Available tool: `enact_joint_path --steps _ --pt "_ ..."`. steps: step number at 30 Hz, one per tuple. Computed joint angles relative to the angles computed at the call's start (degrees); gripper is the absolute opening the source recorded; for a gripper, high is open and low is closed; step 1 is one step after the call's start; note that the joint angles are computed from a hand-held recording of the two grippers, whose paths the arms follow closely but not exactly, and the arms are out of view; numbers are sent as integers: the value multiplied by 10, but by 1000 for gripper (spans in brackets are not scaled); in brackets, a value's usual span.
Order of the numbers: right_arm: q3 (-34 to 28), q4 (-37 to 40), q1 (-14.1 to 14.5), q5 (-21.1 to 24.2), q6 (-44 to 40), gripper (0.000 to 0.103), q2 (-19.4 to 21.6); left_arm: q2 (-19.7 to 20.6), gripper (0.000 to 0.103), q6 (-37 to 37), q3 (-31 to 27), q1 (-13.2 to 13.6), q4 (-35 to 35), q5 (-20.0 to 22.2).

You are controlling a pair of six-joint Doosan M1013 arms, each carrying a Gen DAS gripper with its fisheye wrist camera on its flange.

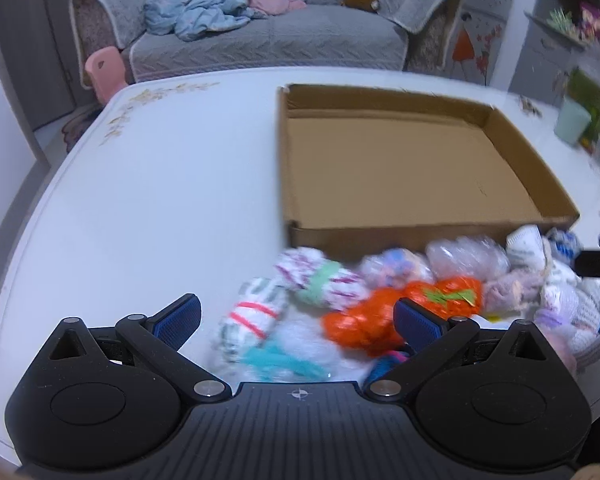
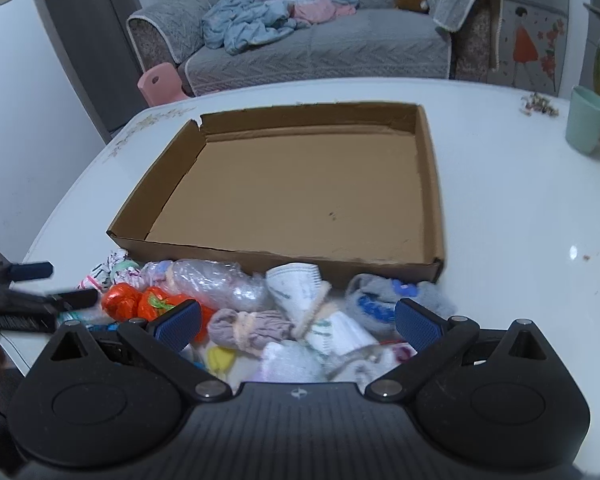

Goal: Organize objects
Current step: 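Move both grippers toward the row of rolled socks beside the box, then grasp the striped sock roll with left gripper while right gripper grasps grey-blue sock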

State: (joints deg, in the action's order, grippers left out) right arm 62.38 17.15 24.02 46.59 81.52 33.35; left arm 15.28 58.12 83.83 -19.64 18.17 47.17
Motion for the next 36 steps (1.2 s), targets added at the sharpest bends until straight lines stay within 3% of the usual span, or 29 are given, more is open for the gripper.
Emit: enact_joint_path --steps 5,9,13,17,22,28,30,31,33,35,36 --pt "31 15 -21 -54 -46 103 -14 -2 103 -14 2 33 -9 -8" --pt "20 -13 -34 -57 -21 102 -3 10 103 -3 -6 44 -18 0" --pt "4 -18 -40 -41 -21 101 12 21 103 40 -9 46 -38 5" --pt "-4 -23 -35 -23 -14 93 24 30 103 61 -12 43 -26 17" --pt "-17 -7 -29 -6 -35 92 38 33 103 93 -11 56 -73 11" --pt "-27 68 -38 18 -86 69 50 33 101 147 -6 69 -133 -7" --pt "-15 85 -41 14 -103 59 43 32 96 163 -5 70 -147 -13" --pt "-14 85 -41 14 -93 56 42 31 89 173 -6 70 -155 -16" --pt "-9 96 -41 12 -102 52 39 29 69 191 -5 69 -169 -20" --pt "-1 113 -44 7 -116 48 35 28 37 214 -5 73 -208 -22" --pt "7 126 -47 2 -124 46 31 27 37 217 -4 75 -219 -23"
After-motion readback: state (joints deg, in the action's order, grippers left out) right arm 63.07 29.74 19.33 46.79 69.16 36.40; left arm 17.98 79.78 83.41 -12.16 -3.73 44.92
